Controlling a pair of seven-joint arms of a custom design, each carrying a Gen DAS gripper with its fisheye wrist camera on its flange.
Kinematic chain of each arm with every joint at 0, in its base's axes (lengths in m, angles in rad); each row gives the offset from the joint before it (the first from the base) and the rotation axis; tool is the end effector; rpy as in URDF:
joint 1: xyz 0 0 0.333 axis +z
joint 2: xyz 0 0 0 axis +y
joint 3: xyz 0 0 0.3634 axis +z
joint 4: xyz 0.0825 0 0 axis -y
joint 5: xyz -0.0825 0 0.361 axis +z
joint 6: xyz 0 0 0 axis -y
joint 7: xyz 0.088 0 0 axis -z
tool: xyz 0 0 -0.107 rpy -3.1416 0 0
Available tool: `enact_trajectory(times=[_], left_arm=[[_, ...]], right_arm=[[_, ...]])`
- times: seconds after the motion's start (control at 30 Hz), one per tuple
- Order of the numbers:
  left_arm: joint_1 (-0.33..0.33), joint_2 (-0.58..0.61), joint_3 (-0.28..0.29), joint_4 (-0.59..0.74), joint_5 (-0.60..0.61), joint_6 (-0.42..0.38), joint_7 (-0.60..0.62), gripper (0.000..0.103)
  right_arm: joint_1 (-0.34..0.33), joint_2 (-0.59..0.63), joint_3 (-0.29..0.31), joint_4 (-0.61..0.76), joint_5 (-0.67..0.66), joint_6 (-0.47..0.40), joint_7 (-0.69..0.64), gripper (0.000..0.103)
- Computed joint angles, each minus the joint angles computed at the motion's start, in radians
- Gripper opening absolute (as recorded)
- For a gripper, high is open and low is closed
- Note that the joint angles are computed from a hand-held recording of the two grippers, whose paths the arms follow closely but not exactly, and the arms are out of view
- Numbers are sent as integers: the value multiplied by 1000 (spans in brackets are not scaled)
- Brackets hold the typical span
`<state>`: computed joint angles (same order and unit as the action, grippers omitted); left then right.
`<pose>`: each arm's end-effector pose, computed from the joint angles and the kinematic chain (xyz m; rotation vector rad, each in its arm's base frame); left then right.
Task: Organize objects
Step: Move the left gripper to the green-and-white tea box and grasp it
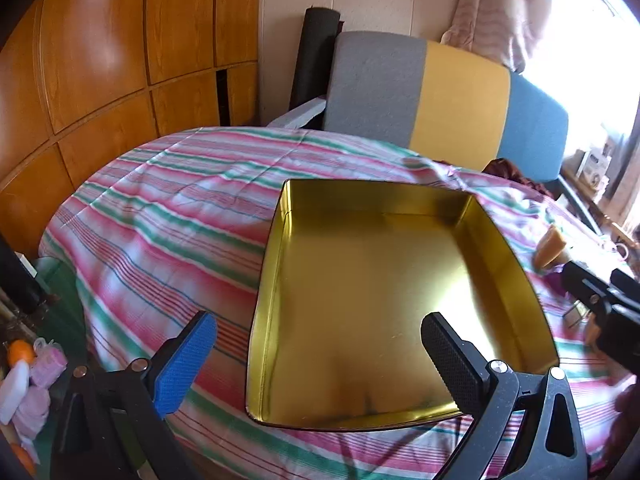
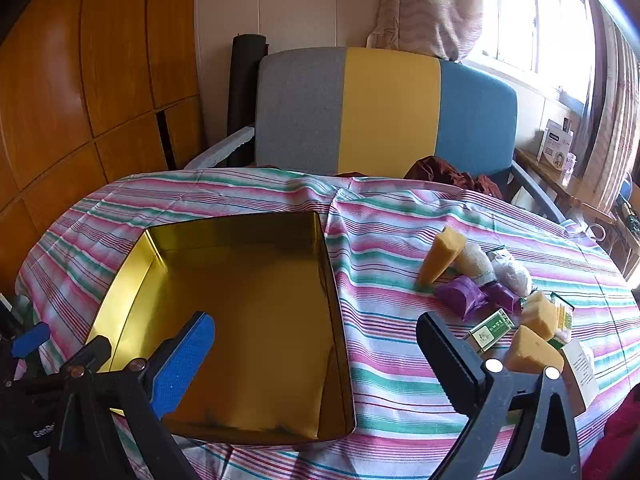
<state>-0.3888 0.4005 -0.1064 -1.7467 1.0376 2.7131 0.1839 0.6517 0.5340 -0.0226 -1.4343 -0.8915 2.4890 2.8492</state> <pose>0.5953 -0.3442 0.4527 -1.8140 1.6910 -0.7953 0.6014 0.4475 0.4894 -1.6710 1.7654 -0.8077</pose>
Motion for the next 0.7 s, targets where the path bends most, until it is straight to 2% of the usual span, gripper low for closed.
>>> enact_trajectory(times=[0.27,0.43,0.7], left_arm=[[-13,3,-5,21,8,-22,25,103],[-5,20,-26,37,-53,-32,106,103],[-15,38,-23,68,-73,42,178,103]], right_arm=[[-12,-31,-5,-45,-20,12,25,103],[-22,-45,-1,-68,-28,9,36,103],[-76,-87,16,-137,0,19,-6,103]])
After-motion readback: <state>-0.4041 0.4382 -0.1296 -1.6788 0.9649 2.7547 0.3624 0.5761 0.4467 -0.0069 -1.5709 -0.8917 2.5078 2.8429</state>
